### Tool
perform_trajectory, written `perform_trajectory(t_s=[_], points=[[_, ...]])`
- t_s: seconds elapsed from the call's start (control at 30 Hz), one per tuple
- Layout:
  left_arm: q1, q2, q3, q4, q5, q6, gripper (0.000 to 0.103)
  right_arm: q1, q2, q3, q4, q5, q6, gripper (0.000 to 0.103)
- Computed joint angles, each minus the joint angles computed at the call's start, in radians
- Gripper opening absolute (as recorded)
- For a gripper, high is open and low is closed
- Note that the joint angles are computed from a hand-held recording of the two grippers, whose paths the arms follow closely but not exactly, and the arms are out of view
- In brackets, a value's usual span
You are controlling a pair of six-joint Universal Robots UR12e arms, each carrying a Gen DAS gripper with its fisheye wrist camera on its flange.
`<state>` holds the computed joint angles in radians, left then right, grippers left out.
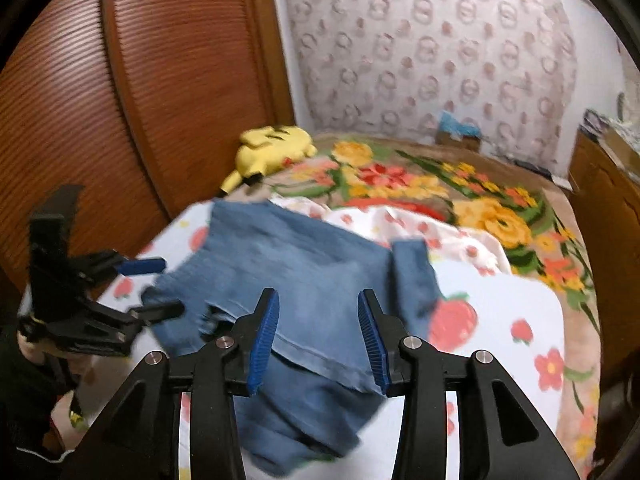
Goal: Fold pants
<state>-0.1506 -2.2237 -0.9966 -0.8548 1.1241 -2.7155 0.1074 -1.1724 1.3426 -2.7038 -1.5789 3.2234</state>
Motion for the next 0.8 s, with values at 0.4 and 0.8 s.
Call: perform_trajectory(t_s=[0.4,0.8], points=[[-0.011,-0.014,0.019,-0.070,-0.016,0.051,0.075,-0.002,0.023,-0.040,0.079,0.006,0.100,0.051],[-0.011,-0.039,0.046,-0.108,-0.025,0.056,0.055,-0.019,0.011,-0.017,0.092,0.058,0.110,0.051]])
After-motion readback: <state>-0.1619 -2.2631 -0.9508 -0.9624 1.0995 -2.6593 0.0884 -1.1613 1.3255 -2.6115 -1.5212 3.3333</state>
